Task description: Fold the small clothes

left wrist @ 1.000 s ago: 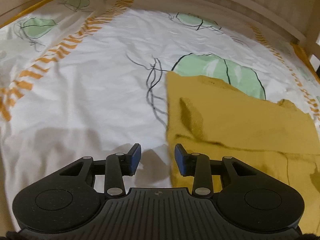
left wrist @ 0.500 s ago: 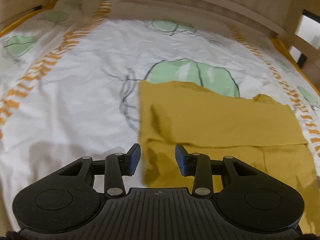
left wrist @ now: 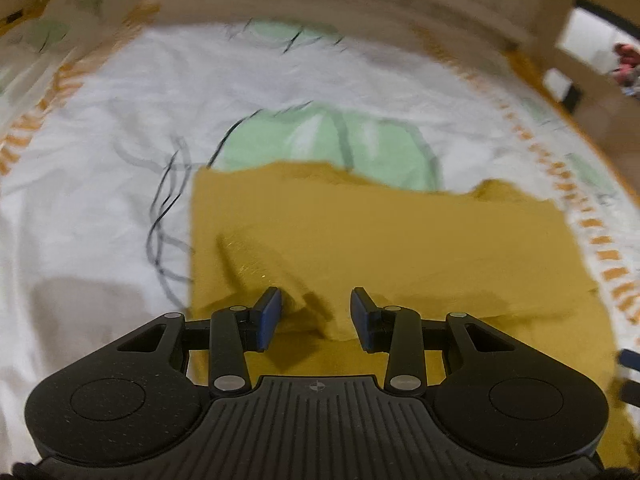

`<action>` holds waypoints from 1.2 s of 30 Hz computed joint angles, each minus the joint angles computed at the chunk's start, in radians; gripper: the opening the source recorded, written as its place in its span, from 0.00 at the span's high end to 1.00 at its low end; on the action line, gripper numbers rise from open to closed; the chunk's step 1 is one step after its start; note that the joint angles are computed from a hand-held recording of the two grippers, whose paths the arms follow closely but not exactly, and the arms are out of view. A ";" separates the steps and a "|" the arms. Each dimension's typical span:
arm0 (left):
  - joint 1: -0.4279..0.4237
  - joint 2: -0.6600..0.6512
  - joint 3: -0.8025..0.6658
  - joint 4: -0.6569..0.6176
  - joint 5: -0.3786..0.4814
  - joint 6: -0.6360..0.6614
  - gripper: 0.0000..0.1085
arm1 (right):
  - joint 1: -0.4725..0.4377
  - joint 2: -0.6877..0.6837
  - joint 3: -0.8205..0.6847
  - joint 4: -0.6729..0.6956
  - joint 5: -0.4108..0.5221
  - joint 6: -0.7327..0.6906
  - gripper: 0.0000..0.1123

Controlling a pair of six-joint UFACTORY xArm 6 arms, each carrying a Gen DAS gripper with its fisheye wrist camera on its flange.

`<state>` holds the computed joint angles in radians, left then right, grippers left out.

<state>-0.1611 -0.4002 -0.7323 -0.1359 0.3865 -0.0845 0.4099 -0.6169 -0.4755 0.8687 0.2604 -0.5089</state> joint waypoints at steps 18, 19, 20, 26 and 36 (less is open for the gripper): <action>0.009 -0.020 0.003 0.586 0.069 -0.452 0.65 | 0.016 -0.004 0.005 -0.025 -0.015 0.016 0.09; 0.007 0.001 -0.015 0.615 0.098 -0.476 0.65 | 0.015 -0.003 0.006 -0.026 -0.015 0.015 0.09; 0.005 0.014 -0.025 0.631 0.127 -0.487 0.65 | 0.013 -0.003 0.006 -0.028 -0.013 0.017 0.09; 0.023 0.014 -0.017 0.586 0.156 -0.460 0.62 | 0.001 -0.013 0.015 -0.054 -0.007 0.051 0.09; -0.016 -0.288 0.140 0.486 0.212 -0.387 0.62 | -0.035 -0.118 0.031 -0.074 0.075 0.109 0.09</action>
<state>-0.1773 -0.6878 -0.5919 0.3503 0.5981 -0.4711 0.3750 -0.7346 -0.4447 0.7945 0.3354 -0.4001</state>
